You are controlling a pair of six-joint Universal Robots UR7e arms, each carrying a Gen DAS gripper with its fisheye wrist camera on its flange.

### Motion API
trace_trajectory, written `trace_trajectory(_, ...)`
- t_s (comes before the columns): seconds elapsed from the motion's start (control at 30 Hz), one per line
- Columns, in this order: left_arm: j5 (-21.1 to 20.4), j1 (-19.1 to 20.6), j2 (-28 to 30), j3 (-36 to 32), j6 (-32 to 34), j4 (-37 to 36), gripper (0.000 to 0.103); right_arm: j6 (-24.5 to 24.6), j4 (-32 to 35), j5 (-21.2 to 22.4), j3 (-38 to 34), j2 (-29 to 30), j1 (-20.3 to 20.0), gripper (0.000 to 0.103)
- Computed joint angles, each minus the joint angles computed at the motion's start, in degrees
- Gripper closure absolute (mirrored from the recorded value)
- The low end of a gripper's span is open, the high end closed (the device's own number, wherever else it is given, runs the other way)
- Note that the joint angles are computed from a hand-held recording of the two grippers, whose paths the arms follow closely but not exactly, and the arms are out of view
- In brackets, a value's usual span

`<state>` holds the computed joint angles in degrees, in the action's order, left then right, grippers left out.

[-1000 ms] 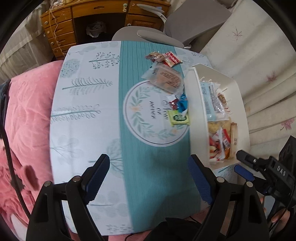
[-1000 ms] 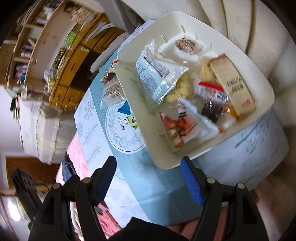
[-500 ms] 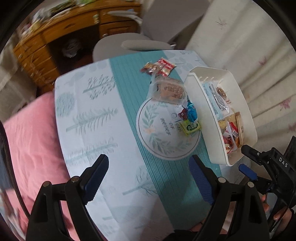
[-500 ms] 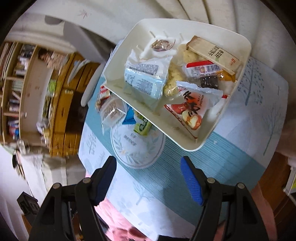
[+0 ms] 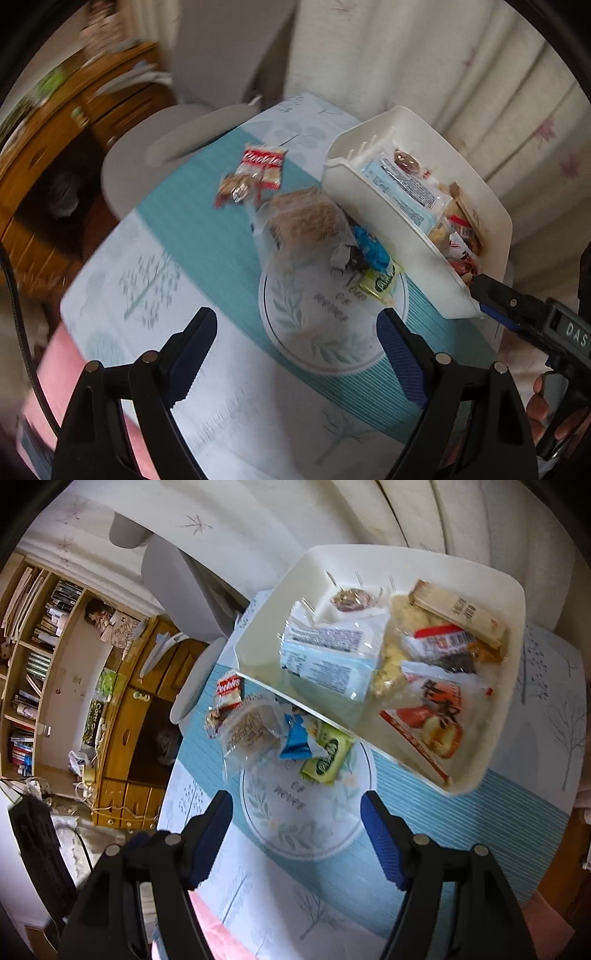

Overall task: Organize snacks
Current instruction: 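Grasp the blue wrapped snack with the right tool while the left tool grasps the clear pastry packet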

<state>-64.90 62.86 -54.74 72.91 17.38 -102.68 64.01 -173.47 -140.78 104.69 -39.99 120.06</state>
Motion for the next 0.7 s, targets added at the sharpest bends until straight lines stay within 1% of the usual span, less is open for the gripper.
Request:
trace_trajectory(0.1, -0.3, 0.6, 3.6, -4.0, 5.6, 1.4, 0.015, -2.1, -1.0, -3.7, -2.6, 2.7, 0.2, 0.031)
trace_trajectory(0.17, -0.1, 0.7, 5.9, -6.6, 8.8, 2.8, 0.016, -3.1, 0.1, -6.0, -4.5, 4.4, 0.4, 0.031)
trace_trajectory(0.2, -0.2, 0.7, 7.4, -8.2, 10.7, 3.6, 0.016, -4.0, 0.2, -6.8, -5.5, 5.3, 0.3, 0.031)
trace_trajectory(0.3, 0.4, 0.7, 11.0, -12.3, 15.3, 6.0, 0.016, -5.3, 0.6, -7.3, -8.0, 7.6, -0.5, 0.031)
trace_trajectory(0.33, 0.2, 0.7, 11.9, -13.5, 16.2, 6.7, 0.016, -5.3, 0.6, -7.4, -8.4, 8.1, -0.7, 0.031)
trace_trajectory(0.47, -2.2, 1.3, 17.8, -21.4, 18.4, 12.9, 0.015, -5.8, 0.4, -8.1, -10.6, 10.6, -1.9, 0.031)
trace_trajectory(0.53, -2.6, 1.4, 20.4, -24.3, 19.4, 15.4, 0.015, -5.8, 0.4, -8.2, -11.3, 11.4, -2.5, 0.031)
trace_trajectory(0.63, -3.0, 1.4, 22.7, -26.3, 21.1, 16.2, 0.013, -7.8, -3.6, -9.4, -12.2, 13.2, -3.2, 0.031)
trace_trajectory(0.7, -3.6, 1.5, 24.2, -27.6, 21.3, 16.8, 0.011, -9.0, -4.8, -10.7, -12.9, 14.3, -3.7, 0.031)
